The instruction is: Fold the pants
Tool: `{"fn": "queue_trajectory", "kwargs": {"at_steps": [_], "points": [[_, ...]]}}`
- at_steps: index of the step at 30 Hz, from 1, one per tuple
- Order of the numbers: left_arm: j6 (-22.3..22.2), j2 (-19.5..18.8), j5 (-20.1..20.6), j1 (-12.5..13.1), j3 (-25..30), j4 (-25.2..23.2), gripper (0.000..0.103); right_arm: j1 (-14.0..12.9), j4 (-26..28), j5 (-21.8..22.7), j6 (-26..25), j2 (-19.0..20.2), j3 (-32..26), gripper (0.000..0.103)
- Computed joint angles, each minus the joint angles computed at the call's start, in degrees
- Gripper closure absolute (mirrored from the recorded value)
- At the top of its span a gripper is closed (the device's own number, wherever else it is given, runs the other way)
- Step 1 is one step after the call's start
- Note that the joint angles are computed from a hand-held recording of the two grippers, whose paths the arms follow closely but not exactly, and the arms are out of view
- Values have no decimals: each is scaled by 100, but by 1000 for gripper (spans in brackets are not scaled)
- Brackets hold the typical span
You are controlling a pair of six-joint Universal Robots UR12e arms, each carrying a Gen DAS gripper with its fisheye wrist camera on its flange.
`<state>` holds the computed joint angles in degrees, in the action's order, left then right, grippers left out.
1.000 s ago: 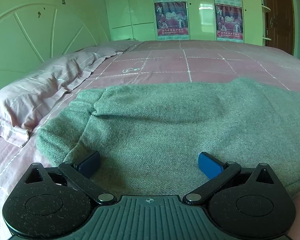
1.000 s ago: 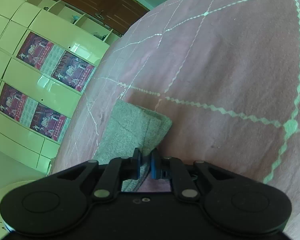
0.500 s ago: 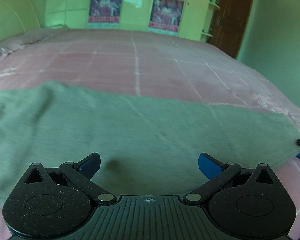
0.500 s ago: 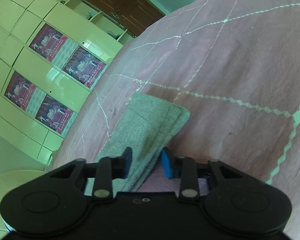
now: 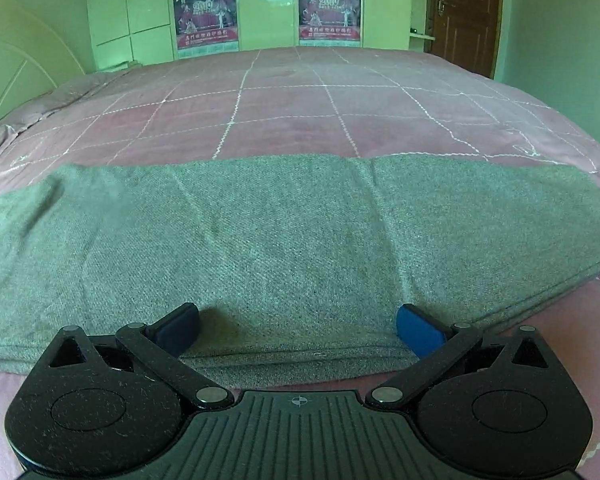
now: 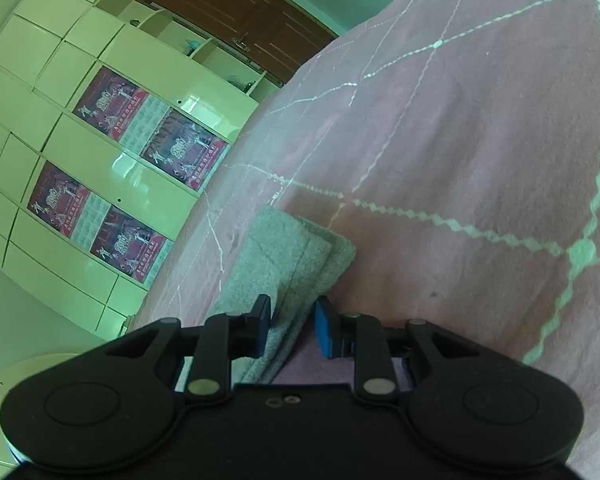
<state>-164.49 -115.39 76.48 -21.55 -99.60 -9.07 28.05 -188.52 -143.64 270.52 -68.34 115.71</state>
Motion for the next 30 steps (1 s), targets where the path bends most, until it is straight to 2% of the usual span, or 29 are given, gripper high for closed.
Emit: {"fn": "queue_trajectory", "kwargs": {"at_steps": [3,6,8,10,11,13,14,18,21,23,25,26,27,28,29,30], "points": [[-51,-11,57,-29,-5,35,0,-14,135,17,87,-20,1,87],[-42,-20,93,-48,-25,104,0,-88,565,212,262,-108,-13,93],[-35,-38,90,-50,-34,164,0,-136,841,303,345,-180,-45,93],[-12,-63,-9,-24,-30,194,0,-177,1502,506,278,-323,-178,98],[-47,-54,-140,19,-16,124,0,-150,1625,492,27,-338,-306,98],[-170,9,-984,308,-15,-39,0,-39,1546,274,-875,-252,-662,98],[-283,35,-1281,471,-66,95,0,16,1655,206,-1235,-203,-887,98],[-794,83,-1856,1256,-271,847,0,186,1676,241,-2895,294,-1981,98],[-876,75,-1888,1797,-247,845,0,286,1631,567,-3980,877,-2950,98],[-989,43,-1671,2118,-253,993,0,368,1801,790,-4643,1333,-3695,97],[-1158,1,-1389,2336,-301,1219,0,442,1928,1224,-5070,1773,-4330,90],[-1232,-23,-1322,2419,-321,1283,0,475,2070,1475,-5297,1970,-4606,82],[-1335,-42,-1243,2493,-339,1291,0,502,2263,1785,-5538,2164,-4859,63],[-1512,-63,-1186,2542,-330,1240,0,497,2645,2335,-5822,2275,-5042,53],[-1721,-76,-1182,2580,-300,1151,0,498,3020,2772,-5963,2357,-5169,66],[-1941,-118,-1237,2614,-254,1136,0,537,3156,2968,-5871,2377,-5199,88]]}}
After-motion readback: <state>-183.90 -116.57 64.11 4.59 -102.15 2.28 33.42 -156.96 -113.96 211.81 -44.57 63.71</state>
